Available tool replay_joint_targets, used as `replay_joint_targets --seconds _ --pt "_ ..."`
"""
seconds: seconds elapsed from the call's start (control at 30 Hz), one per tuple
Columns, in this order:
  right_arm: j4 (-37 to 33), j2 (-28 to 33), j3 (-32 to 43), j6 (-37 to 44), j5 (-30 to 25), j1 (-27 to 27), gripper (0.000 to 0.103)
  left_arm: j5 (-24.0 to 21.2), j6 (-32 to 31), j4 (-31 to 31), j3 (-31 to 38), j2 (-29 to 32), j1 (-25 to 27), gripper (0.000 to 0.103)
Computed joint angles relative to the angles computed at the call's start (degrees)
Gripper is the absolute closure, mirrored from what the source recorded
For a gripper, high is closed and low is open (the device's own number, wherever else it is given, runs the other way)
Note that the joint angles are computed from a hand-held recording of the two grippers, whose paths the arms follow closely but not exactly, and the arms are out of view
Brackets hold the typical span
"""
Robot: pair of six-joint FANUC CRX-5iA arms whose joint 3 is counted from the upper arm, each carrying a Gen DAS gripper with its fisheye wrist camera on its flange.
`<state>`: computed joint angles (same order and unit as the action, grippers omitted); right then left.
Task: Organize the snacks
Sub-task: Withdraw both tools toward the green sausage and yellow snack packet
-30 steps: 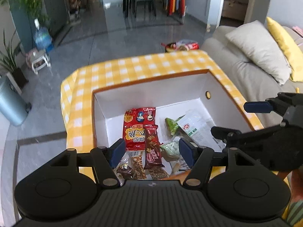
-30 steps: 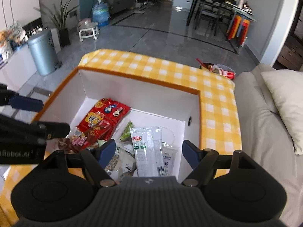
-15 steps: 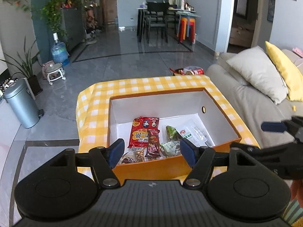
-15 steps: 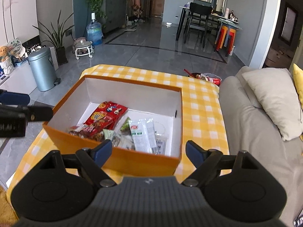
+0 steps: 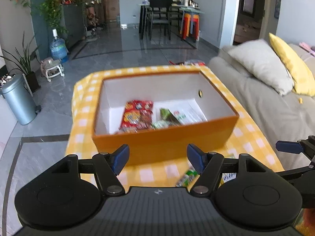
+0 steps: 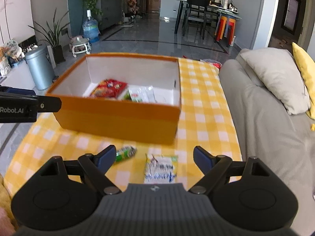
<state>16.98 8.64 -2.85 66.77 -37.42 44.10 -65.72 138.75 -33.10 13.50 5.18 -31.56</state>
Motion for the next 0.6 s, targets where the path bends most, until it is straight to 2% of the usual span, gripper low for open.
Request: replay_joint_targets --seconds 0.27,0.37,0.6 --pt "-2.7 2.0 -0.8 -1.0 -0.4 -1.3 0.02 4.8 -2.1 8.6 -2.9 1.6 2.4 0.024" --pt "-2.4 3.0 -1.1 -1.0 0.6 -1.6 0.02 4.9 -2.6 10.0 -2.9 2.7 2.6 0.024" --pt "-6.6 6.1 1.8 1.7 -0.3 -2.8 0.021 5.8 -4.2 14.8 -4.1 4.2 4.3 0.028"
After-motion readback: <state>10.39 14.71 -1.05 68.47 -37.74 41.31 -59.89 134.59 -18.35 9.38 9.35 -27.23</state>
